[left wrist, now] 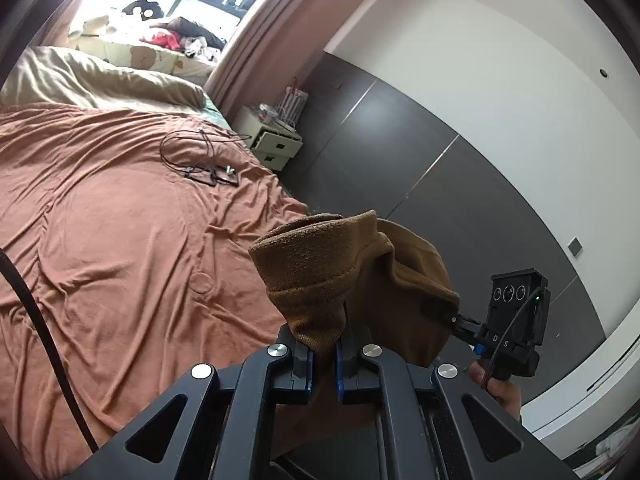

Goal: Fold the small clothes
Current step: 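Lift the tan shirt bundle with the left gripper while the right gripper holds its other end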

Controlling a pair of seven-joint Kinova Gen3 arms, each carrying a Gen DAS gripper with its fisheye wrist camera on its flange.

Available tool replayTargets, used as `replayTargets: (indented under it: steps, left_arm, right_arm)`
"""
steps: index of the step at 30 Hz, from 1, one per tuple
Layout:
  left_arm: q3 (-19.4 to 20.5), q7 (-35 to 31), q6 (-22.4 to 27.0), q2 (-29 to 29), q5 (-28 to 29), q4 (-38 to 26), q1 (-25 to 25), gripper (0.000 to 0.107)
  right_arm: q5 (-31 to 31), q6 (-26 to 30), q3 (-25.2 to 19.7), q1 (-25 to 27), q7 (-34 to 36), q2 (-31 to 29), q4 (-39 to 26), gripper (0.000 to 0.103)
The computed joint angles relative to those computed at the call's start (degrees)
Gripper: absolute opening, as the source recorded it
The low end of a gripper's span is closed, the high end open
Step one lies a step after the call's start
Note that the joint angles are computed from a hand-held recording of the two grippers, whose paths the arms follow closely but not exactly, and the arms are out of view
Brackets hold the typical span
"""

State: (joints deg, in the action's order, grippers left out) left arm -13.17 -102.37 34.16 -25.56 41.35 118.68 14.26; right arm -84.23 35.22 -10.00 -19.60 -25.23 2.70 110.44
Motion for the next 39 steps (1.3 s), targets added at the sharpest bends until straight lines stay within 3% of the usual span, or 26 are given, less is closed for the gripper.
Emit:
replayTargets:
  steps: [4,11,18,23,29,33,39]
  left_arm:
    - [6.51,4.72,-1.66,0.33,-1.63,-1.3,-0.18,0.007]
    - [13.71,12.3,-4.79,2.35,-5.73,-4.38,2.97,0.007]
    - [13.68,12.32,-7.63,7.47,-6.45,-8.65,9.25,0.007]
    - [13.66,8.59,-8.74,12.75,-4.0,-13.17,11.67,0.007]
    - [17.09,5.5,-7.15,19.3,-2.93,-19.76,9.69,0.007]
    - [19.97,3.96,-4.84,24.5,-2.72,-25.4,7.35,0.007]
    - [24.15,-1.55,-0.57,31.5,0.35,-32.38,3.08,0.007]
  right_arm:
    - [2.37,1.83,2.59,1.95,-2.59,-7.41,4.75,0.013]
    - [13.57,4.04,7.27,2.43,-11.56,-17.87,7.52,0.013]
    - [17.44,4.61,12.93,-0.28,-14.19,-24.77,9.17,0.012]
    - [20.37,1.13,14.19,-2.31,-15.84,-27.38,10.74,0.012]
    - [22.02,-4.04,16.34,-5.83,-16.96,-27.72,11.83,0.012]
    - [24.43,-7.84,15.67,-6.99,-20.07,-28.8,13.11,0.012]
    - [29.89,-14.8,8.63,-4.24,-31.05,-30.1,14.54,0.012]
